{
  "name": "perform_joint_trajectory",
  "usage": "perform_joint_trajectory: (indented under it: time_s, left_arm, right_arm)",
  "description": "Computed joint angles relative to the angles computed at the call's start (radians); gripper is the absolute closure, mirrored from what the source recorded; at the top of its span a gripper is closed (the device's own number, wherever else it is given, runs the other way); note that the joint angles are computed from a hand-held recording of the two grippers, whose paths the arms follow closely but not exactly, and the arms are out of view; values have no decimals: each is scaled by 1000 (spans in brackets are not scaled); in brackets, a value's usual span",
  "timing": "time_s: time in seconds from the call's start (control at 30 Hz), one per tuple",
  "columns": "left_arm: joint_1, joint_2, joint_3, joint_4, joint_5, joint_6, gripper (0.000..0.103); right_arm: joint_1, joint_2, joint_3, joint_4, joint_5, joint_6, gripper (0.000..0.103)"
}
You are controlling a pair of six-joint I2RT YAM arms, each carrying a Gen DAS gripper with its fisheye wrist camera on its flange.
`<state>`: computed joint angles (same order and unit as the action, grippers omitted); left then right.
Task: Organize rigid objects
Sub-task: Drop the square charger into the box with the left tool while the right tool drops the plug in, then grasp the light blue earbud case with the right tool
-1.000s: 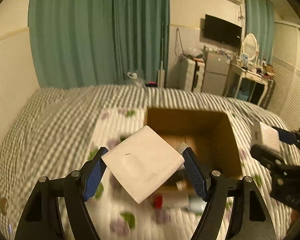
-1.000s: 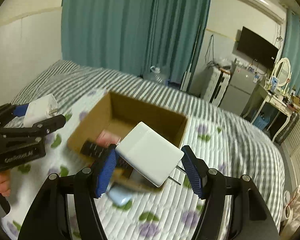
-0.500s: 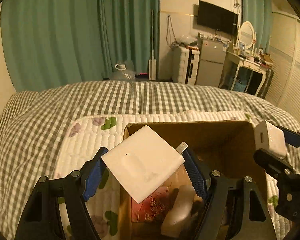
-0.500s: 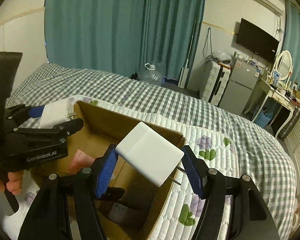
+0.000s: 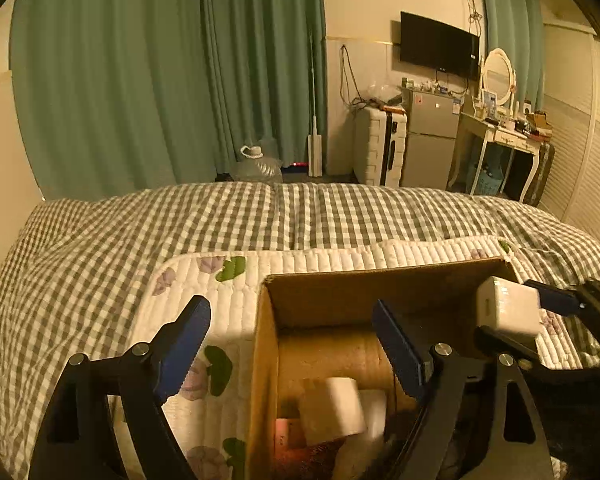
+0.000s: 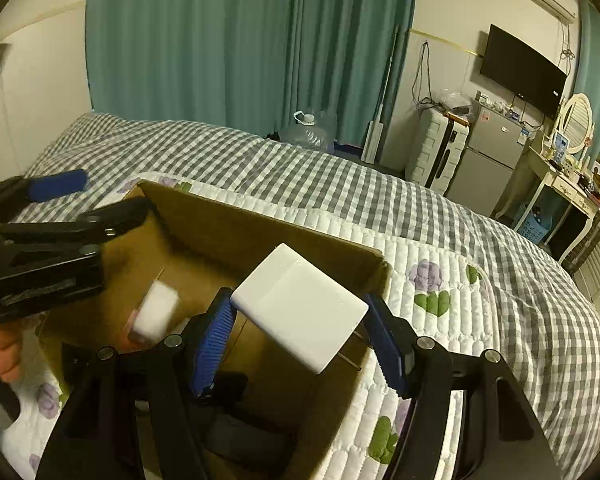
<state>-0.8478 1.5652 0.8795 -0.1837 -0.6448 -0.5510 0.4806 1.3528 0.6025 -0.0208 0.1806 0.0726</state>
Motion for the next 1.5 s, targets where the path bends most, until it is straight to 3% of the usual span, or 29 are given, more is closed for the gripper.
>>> perform_joint_trajectory:
  time_s: [0.13,0.17,0.23,0.37,0.5,0.67,0.8,0.9,0.97,1.1,1.37,1.5]
  left_arm:
    - [-18,-78,-26,-64,-1,-38,18]
    - [-28,-108,-37,-89,-6,-54,18]
    - [-64,-173,-62,-131,-22,-89,15]
    - [-177,-277,-110,-223,-107,-189,6]
    - [-300,-351,-124,-378,-159,-354,5]
    - [-488,-391,-124,-601,-257,-634,5]
    - [-597,-357,-110,-748,-292,-822,4]
    - [-672,-296,-126,-835,-327,-997,0]
    - [-678,-264,-144,-831,-315,-1040,0]
    - [-674,-221,-210,-735,-278,-1045,0]
    - [-568,-117,-326,-426,-164,-919,0]
    - [-511,-79,-352,-339,-119,-877,0]
  right_arm:
    - [17,27,35,-13,20,12,36]
    - [27,19,44,-33,43,23,23]
    - [50,-39,24,-47,109,51,8]
    - [100,-215,-2,-211,158,108,8]
    - [194,-408,-31,-391,249,168,8]
    - [356,-631,-54,-637,338,322,8]
    - [524,-702,-69,-782,413,478,8]
    - [653,-697,-110,-815,462,611,8]
    - [701,-670,-144,-796,474,671,8]
    - [700,-573,-269,-613,389,703,8]
    - [549,-86,-372,-60,222,553,9]
    - [490,145,-324,90,178,485,12]
